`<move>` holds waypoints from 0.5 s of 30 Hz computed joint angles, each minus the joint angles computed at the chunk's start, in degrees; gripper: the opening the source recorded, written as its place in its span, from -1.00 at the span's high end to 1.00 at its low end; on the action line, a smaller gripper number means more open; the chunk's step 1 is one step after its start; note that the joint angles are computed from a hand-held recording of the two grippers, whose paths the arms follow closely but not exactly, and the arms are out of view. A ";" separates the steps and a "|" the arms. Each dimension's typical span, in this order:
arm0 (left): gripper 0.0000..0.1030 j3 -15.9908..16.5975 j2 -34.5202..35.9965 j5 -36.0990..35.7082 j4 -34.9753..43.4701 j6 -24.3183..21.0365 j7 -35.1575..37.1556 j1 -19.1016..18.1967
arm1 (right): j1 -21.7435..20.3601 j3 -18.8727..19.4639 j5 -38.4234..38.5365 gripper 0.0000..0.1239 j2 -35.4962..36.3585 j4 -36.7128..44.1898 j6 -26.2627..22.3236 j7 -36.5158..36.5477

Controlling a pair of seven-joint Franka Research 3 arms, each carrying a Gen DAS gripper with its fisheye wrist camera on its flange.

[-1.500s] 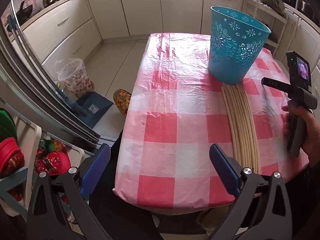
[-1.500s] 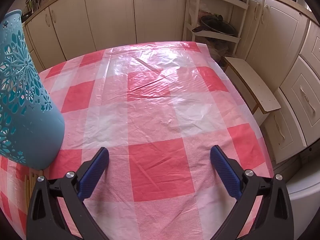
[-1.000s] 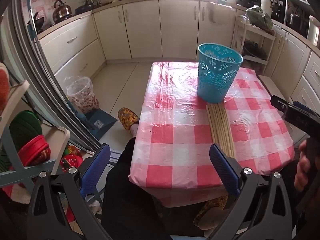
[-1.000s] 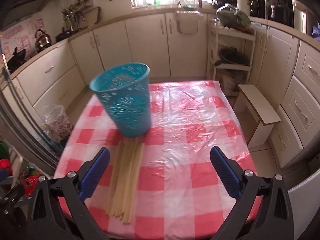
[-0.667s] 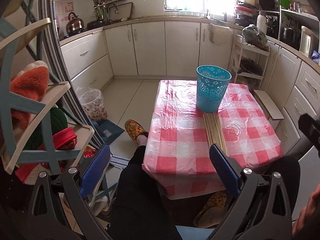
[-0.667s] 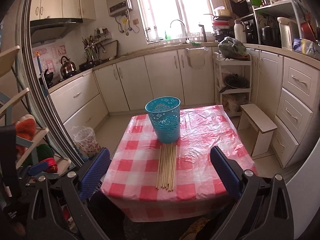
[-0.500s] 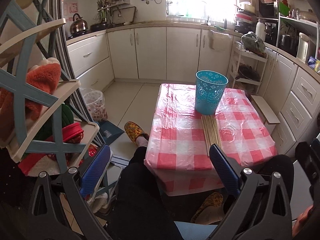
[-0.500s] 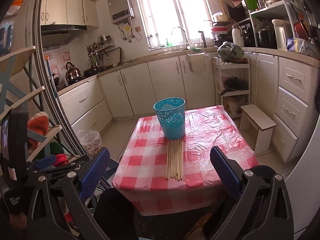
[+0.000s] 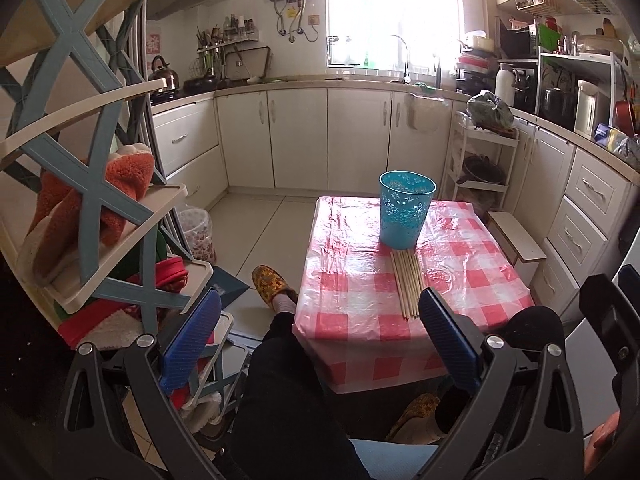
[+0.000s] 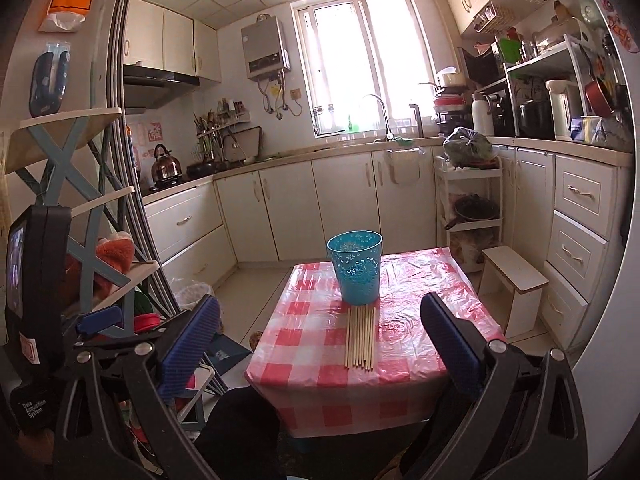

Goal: Organize utensils

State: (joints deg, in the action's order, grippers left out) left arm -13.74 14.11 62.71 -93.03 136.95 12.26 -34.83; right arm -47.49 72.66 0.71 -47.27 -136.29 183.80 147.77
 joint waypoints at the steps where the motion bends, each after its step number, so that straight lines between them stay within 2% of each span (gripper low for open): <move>1: -0.85 -0.01 -0.20 0.09 -0.23 0.06 -0.11 -0.03 | 0.38 -0.22 0.06 -0.55 -0.17 -0.32 0.15 0.05; 15: -0.85 -0.77 -1.55 1.19 -1.27 -0.38 -0.98 -0.01 | 3.52 -2.58 0.10 -0.55 -0.73 -1.98 0.55 -0.56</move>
